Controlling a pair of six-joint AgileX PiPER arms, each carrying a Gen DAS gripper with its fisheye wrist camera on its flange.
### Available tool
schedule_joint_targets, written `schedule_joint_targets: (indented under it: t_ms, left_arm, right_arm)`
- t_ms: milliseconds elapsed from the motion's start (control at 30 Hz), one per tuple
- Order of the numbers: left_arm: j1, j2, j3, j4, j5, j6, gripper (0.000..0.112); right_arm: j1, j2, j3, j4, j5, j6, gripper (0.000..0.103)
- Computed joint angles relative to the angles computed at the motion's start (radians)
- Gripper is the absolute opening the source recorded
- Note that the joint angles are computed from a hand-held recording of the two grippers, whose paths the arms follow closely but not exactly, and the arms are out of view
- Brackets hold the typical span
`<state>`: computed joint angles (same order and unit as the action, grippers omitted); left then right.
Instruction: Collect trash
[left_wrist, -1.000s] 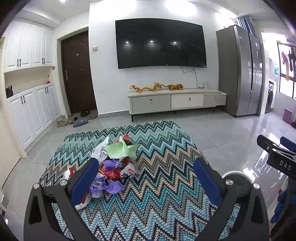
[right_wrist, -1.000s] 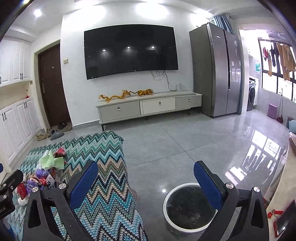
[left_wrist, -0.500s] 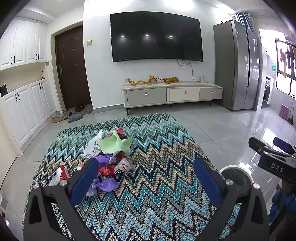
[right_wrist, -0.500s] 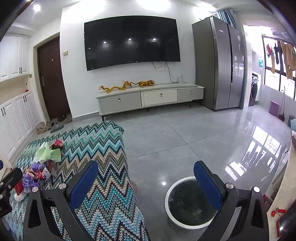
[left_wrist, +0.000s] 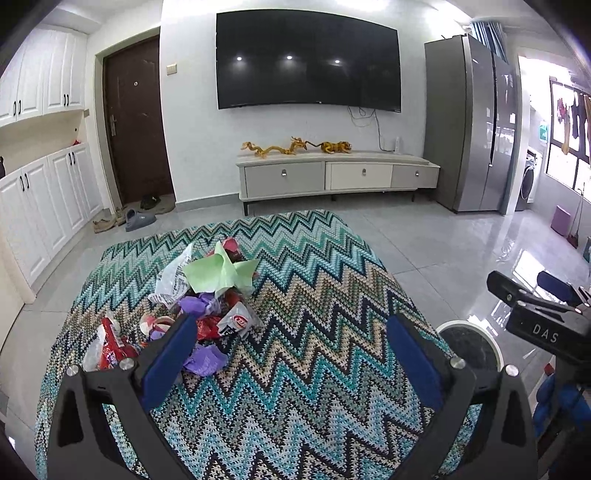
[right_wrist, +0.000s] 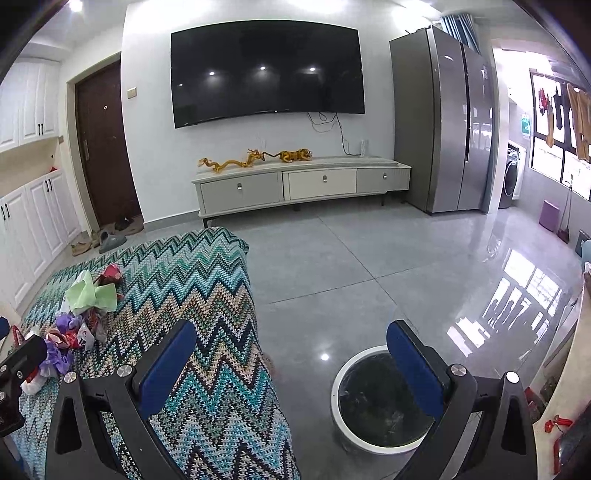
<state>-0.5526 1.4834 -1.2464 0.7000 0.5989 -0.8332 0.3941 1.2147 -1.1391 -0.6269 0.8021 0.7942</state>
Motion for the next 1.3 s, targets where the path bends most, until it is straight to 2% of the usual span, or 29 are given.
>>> schedule_joint_targets:
  t_ms: [600, 1133, 1300]
  left_arm:
    - [0.065, 0.024, 0.024, -0.098, -0.054, 0.081, 0.103]
    - [0.1, -0.017, 0.059, -0.032, -0.055, 0.024, 0.103]
    - [0.174, -0.074, 0.119, -0.036, -0.101, 0.052, 0.103]
  right_arm:
    - [0.013, 0.046, -0.058, 0.035, 0.044, -0.061, 0.103]
    - [0.062, 0.087, -0.09, 0.048, 0.039, -0.075, 0.103]
    - [0.087, 0.111, -0.116, 0.13, 0.003, -0.162, 0.103]
